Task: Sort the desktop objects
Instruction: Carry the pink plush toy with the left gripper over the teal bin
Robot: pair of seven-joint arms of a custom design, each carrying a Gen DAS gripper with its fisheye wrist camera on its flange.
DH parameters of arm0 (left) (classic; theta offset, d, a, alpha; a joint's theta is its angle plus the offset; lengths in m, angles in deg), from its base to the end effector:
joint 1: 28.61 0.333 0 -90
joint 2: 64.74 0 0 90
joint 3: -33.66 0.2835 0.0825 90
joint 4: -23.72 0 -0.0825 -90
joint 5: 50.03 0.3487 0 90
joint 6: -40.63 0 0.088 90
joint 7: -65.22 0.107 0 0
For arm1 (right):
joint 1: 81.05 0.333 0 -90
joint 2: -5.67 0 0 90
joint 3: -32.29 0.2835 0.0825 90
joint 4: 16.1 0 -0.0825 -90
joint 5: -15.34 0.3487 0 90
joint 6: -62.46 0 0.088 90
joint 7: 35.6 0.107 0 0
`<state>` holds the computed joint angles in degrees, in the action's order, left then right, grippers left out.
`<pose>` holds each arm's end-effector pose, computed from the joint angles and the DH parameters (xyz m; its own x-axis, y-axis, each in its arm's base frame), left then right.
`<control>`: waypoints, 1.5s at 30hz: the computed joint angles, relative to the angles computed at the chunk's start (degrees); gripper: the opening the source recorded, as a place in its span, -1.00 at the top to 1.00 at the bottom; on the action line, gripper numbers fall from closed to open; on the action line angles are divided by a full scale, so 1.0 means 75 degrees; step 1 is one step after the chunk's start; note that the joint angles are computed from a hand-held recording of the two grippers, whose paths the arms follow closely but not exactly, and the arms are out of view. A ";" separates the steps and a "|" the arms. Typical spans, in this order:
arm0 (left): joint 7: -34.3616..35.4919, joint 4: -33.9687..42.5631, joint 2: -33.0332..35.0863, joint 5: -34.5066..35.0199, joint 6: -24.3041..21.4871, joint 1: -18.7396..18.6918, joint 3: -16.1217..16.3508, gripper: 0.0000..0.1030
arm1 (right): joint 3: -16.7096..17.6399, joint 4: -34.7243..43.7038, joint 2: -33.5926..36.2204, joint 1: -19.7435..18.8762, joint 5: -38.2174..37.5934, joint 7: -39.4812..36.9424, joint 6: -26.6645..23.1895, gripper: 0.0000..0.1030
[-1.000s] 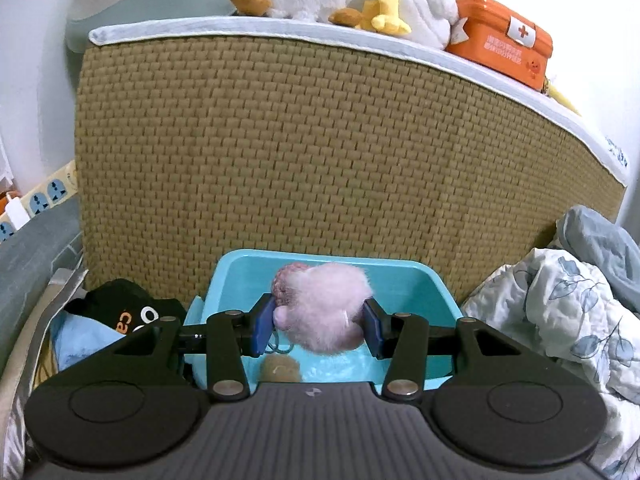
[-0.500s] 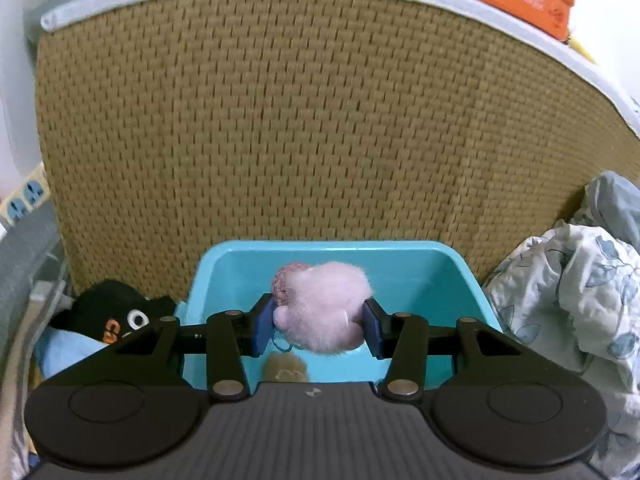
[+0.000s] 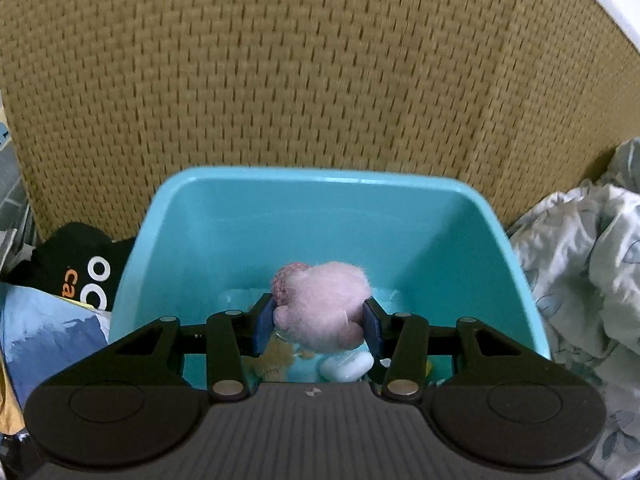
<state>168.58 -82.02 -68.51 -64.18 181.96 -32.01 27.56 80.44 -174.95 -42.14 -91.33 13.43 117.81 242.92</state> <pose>0.5500 -0.0934 0.6025 -0.2893 -0.9535 0.0846 -0.7420 0.1675 -0.6492 0.2897 0.2571 0.4792 -0.0547 -0.9321 -0.3580 -0.4546 0.3424 -0.8222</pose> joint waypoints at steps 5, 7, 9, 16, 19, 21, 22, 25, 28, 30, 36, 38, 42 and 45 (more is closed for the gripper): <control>-0.0155 0.0327 0.0302 0.0144 -0.0231 0.0039 -0.0041 0.04 | -0.0049 0.0004 0.0081 0.0038 0.0023 0.0006 0.0037 -0.14; -0.0216 0.0463 0.0404 0.0247 -0.0378 0.0060 -0.0077 0.04 | -0.0073 0.0002 0.0117 0.0055 0.0037 0.0000 0.0060 -0.14; -0.0252 0.0635 0.0557 0.0347 -0.0503 0.0077 -0.0113 0.04 | -0.0090 0.0001 0.0153 0.0070 0.0059 -0.0003 0.0090 -0.14; -0.0318 0.0971 0.0865 0.0497 -0.0862 0.0166 -0.0211 0.04 | -0.0152 0.0001 0.0245 0.0111 0.0152 -0.0071 0.0165 -0.14; -0.0366 0.1069 0.0953 0.0548 -0.0965 0.0182 -0.0243 0.04 | -0.0183 -0.0022 0.0270 0.0140 0.0211 -0.0072 0.0196 -0.14; -0.0376 0.1134 0.1011 0.0553 -0.1019 0.0196 -0.0259 0.04 | -0.0190 -0.0032 0.0280 0.0151 0.0245 -0.0074 0.0204 -0.14; -0.0391 0.1165 0.1036 0.0569 -0.1048 0.0199 -0.0268 0.04 | -0.0192 -0.0034 0.0284 0.0153 0.0258 -0.0076 0.0205 -0.14; -0.0429 0.1229 0.1116 0.0698 -0.1116 0.0196 -0.0291 0.04 | -0.0182 -0.0019 0.0293 0.0144 0.0274 -0.0091 0.0180 -0.14; -0.0453 0.1182 0.1134 0.0731 -0.1120 0.0204 -0.0309 0.04 | -0.0137 0.0033 0.0243 0.0104 0.0226 -0.0113 0.0074 -0.14; -0.0430 0.1123 0.1125 0.0713 -0.1088 0.0207 -0.0320 0.04 | -0.0125 0.0041 0.0231 0.0094 0.0194 -0.0114 0.0090 -0.14; -0.0353 0.0981 0.1121 0.0664 -0.0993 0.0216 -0.0324 0.04 | -0.0156 0.0038 0.0270 0.0102 0.0174 -0.0124 0.0091 -0.14; -0.0327 0.0921 0.1064 0.0632 -0.1002 0.0229 -0.0319 0.04 | -0.0133 0.0050 0.0247 0.0075 0.0161 -0.0116 0.0075 -0.14; -0.0673 0.1051 0.1145 0.0811 -0.1048 0.0173 -0.0332 0.04 | -0.0138 0.0076 0.0285 0.0084 0.0142 -0.0117 0.0062 -0.14; -0.0683 0.1072 0.1145 0.0820 -0.1056 0.0178 -0.0334 0.04 | -0.0155 0.0081 0.0298 0.0099 0.0130 -0.0118 0.0053 -0.14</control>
